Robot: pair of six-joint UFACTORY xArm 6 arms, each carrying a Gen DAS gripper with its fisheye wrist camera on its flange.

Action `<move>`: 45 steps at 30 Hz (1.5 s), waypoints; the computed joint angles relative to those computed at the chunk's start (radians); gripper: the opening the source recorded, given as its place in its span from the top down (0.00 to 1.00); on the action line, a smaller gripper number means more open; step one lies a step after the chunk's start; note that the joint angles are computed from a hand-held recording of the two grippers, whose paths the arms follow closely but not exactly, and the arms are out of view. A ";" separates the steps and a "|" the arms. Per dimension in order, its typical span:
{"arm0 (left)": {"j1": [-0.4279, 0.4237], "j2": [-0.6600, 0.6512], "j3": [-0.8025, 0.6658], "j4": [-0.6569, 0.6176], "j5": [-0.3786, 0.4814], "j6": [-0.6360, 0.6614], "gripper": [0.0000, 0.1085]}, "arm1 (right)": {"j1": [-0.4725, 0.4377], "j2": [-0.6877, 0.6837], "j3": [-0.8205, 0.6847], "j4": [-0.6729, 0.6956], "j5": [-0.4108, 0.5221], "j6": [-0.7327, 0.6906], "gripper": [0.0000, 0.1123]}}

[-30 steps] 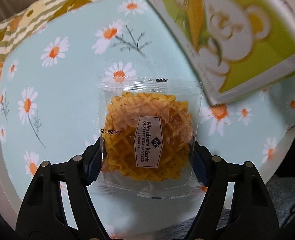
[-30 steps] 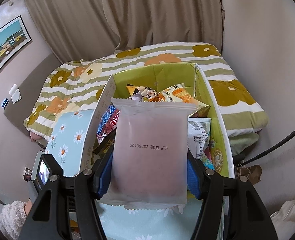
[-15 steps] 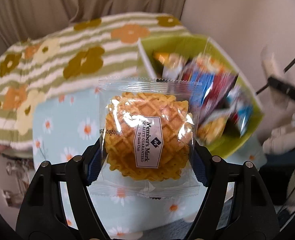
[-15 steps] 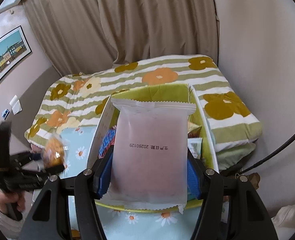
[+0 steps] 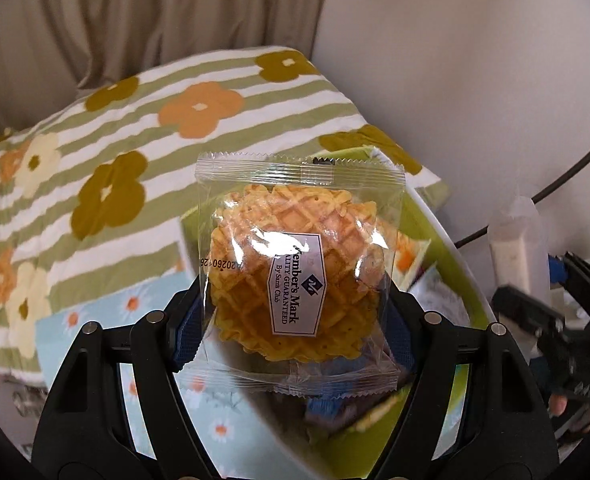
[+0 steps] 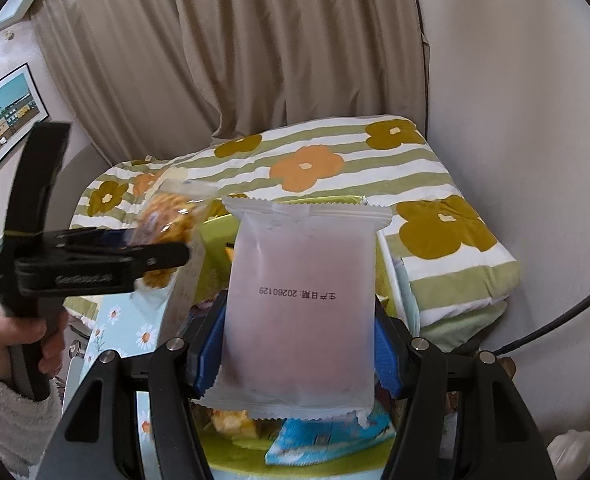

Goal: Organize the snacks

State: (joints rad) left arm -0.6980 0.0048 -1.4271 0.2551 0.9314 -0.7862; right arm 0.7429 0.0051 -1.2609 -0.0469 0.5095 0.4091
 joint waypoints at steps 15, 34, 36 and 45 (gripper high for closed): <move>0.049 0.007 0.030 0.044 -0.003 -0.096 0.11 | -0.031 0.112 -0.111 0.059 0.069 -0.039 0.48; -0.137 -0.337 0.356 0.252 0.143 -0.516 0.11 | 0.017 0.027 -0.013 -0.084 -0.011 0.053 0.08; -0.180 -0.364 0.374 0.278 0.177 -0.577 0.11 | 0.029 -0.005 0.029 -0.086 -0.019 0.053 0.08; -0.468 -0.453 0.330 0.442 0.494 -0.802 0.11 | 0.111 -0.177 0.127 -0.315 -0.018 0.236 0.08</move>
State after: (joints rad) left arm -1.1661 -0.4483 -1.0969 0.6974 1.4255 -1.5884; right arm 0.8543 -0.1719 -1.1341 -0.3617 0.4915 0.6451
